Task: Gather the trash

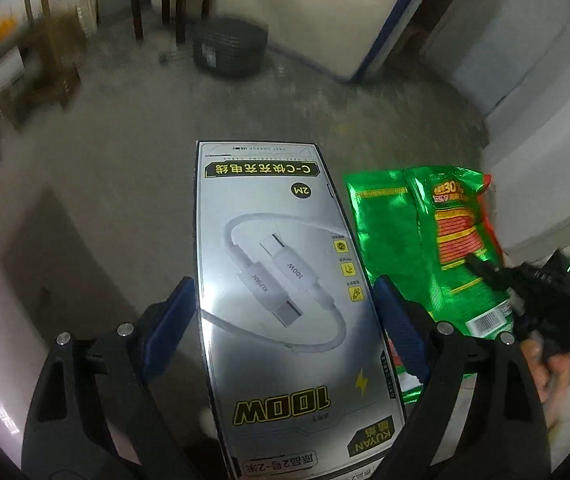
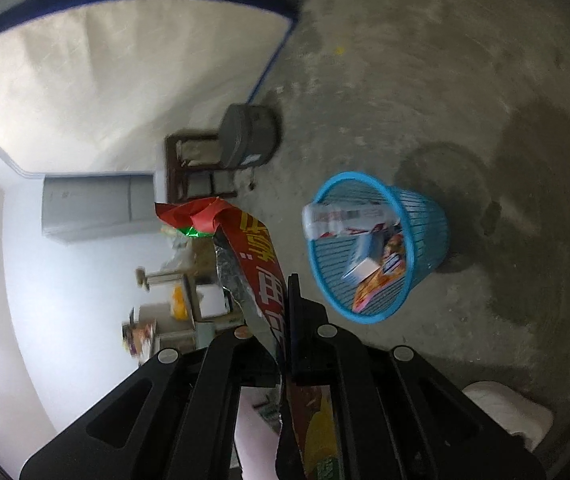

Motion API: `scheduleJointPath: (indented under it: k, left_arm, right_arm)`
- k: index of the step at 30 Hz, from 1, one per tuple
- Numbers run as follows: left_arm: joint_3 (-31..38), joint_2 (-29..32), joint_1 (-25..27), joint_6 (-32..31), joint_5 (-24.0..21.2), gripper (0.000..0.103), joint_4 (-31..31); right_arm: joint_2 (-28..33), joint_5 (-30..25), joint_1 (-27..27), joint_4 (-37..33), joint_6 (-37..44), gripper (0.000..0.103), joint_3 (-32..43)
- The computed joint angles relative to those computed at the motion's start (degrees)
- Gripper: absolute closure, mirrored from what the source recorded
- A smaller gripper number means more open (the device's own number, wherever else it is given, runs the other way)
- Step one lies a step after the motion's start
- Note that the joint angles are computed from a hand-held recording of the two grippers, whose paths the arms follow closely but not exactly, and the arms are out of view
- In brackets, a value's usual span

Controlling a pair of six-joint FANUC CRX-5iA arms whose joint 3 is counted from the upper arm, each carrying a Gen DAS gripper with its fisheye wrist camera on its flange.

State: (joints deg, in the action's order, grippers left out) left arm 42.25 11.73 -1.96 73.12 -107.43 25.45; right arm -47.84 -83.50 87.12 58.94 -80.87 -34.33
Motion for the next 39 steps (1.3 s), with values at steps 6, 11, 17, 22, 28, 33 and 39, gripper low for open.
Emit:
scheduleJointPath:
  k: [6,11,17,22,28,33,39]
  left_arm:
    - [0.7,5.2,-2.0,6.2,0.1,0.018,-0.1]
    - [-1.2,5.0,-1.9,6.4,3.7,0.018,-0.9]
    - [-0.2,7.3,-3.8,9.7,2.8,0.018,-2.9]
    - [-1.5,8.5,-5.2,12.5,3.2,0.016,-2.9]
    - [-4.3,11.2,-6.3,24.3,4.7,0.015,-1.1]
    - [-8.6,9.1,-3.9,26.5,6.9,0.015,3.3]
    - [-2.4,9.0,-1.6,24.3,5.9,0.015,6.7]
  right_arm:
    - [-0.3,18.6,-16.3,-1.6,-9.7,0.100,-8.8]
    - [6.2,44.8,-35.7,-4.9,-7.7,0.083,-12.9]
    - [10.5,45.7,-36.2,-17.2,3.5,0.047,-10.6]
    - [8.2,40.2,-33.1,-14.2,4.2,0.045,-11.3]
    - [4.2,32.6,-27.0,-12.1,1.7,0.045,-12.0]
    - [2.9,27.7,-22.5,-12.8,3.9,0.045,-10.9]
    - [5.7,20.6,-19.1,-16.8,17.4,0.045,-4.3]
